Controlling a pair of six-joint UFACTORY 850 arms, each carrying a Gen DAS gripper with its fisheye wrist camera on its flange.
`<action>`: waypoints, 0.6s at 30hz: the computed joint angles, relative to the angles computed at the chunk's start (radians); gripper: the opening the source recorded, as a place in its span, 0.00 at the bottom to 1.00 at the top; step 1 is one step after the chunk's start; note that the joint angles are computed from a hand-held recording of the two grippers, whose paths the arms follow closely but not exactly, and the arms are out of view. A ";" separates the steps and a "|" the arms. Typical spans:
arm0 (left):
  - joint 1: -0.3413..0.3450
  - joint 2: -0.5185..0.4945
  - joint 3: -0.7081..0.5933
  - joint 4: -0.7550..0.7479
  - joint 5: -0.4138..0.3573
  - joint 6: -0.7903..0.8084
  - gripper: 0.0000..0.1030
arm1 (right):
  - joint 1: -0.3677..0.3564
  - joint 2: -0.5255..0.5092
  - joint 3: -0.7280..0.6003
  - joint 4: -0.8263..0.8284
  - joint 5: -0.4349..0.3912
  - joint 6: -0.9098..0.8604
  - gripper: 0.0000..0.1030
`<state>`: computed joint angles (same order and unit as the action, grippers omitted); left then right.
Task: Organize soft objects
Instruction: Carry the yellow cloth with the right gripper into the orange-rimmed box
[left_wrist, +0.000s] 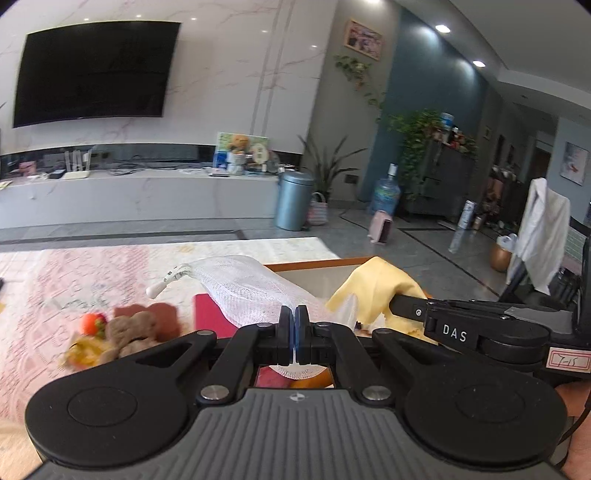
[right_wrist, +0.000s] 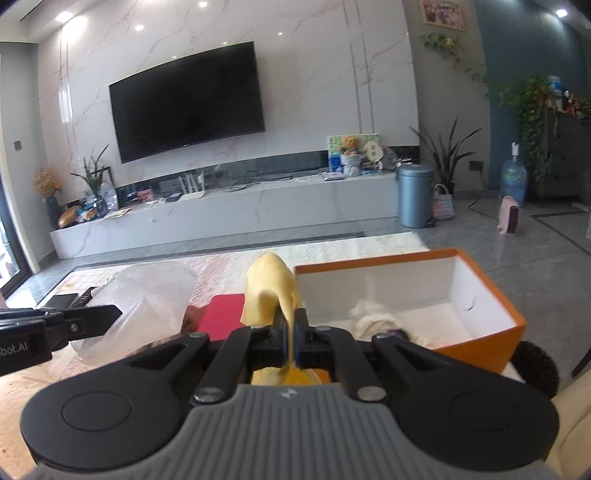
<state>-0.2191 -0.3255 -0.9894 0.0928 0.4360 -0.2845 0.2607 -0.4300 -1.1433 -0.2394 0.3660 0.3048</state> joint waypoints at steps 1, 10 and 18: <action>-0.002 -0.015 -0.022 0.036 -0.008 -0.026 0.01 | -0.008 -0.002 -0.005 0.007 -0.004 -0.009 0.01; -0.030 -0.169 -0.238 0.352 -0.076 -0.296 0.01 | -0.073 -0.054 -0.089 0.169 -0.056 -0.212 0.01; -0.046 -0.333 -0.466 0.759 -0.142 -0.704 0.01 | -0.116 -0.163 -0.245 0.263 -0.147 -0.353 0.01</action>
